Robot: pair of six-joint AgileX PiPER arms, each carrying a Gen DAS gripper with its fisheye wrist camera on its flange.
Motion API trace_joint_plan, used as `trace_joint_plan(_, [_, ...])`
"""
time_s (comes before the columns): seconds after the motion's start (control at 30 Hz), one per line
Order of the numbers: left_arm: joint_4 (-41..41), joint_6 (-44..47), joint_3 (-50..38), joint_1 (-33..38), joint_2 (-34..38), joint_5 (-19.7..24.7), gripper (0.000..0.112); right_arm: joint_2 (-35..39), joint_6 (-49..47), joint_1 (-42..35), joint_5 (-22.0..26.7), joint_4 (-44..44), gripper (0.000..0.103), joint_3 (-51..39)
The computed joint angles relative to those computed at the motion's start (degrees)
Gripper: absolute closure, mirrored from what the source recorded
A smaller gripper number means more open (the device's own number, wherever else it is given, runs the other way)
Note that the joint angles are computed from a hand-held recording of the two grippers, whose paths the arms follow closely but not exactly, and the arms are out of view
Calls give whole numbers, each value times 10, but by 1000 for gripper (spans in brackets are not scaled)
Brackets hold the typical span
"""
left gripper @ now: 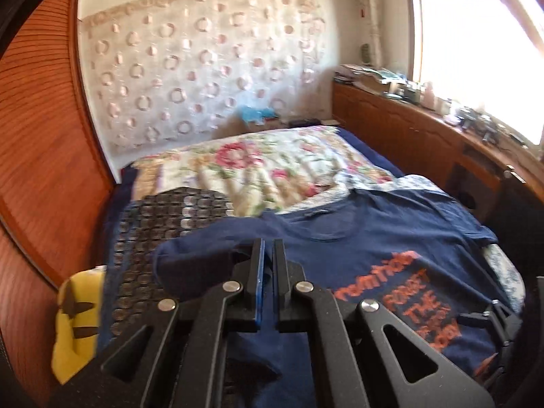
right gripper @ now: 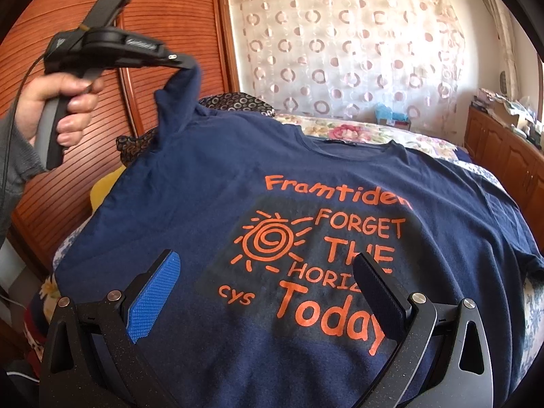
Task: Fold small clothes
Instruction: 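Fold the held sleeve inward over the shirt body and open the left gripper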
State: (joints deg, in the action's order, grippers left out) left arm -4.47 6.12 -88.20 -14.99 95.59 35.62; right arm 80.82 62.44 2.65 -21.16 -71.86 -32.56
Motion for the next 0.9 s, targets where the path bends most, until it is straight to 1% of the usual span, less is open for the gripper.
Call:
trace_joint_plan(0.03, [0,-3,-1,-2,-1,3,96,0,8,-2,-2,-7,0,-1])
trace_joint_plan(0.07, [1,-3,2,-1,-6,4,88,0,12,-5,-5,-13,0,-1])
trace_joint_plan(0.1, [-1,-1,11,1,-13,-1,75,0,15,-5,-6,-15,0,-1])
trace_joint_plan(0.17, [0,0,24,3,-24,-3,71,3,16,-6,-8,-16,0,-3])
trace_joint_plan(0.23, [4,-3,34,5,-32,-1,65,2,14,-6,-7,-13,0,-2])
trace_joint_plan(0.33, [-5,6,76,12,-54,-24,58,2,16,-6,-7,-15,0,-3])
trace_joint_plan(0.47, [-12,6,145,22,-81,-52,56,6,40,-17,-17,-42,0,-8])
trace_joint_plan(0.57, [-35,20,196,41,-105,-71,56,11,104,-35,-32,-109,0,-23])
trace_joint_plan(0.63, [-46,21,232,54,-125,-91,56,16,127,-36,-26,-136,0,-36])
trace_joint_plan(0.67, [-61,30,252,61,-137,-100,56,19,151,-36,-21,-163,1,-50])
trace_joint_plan(0.73, [-68,29,285,67,-157,-118,56,26,182,-36,-24,-199,5,-75])
trace_joint_plan(0.83, [-65,21,351,72,-199,-165,56,34,170,-25,-19,-193,7,-106])
trace_joint_plan(0.9, [-20,-28,395,66,-226,-200,56,45,155,-12,-12,-183,8,-129])
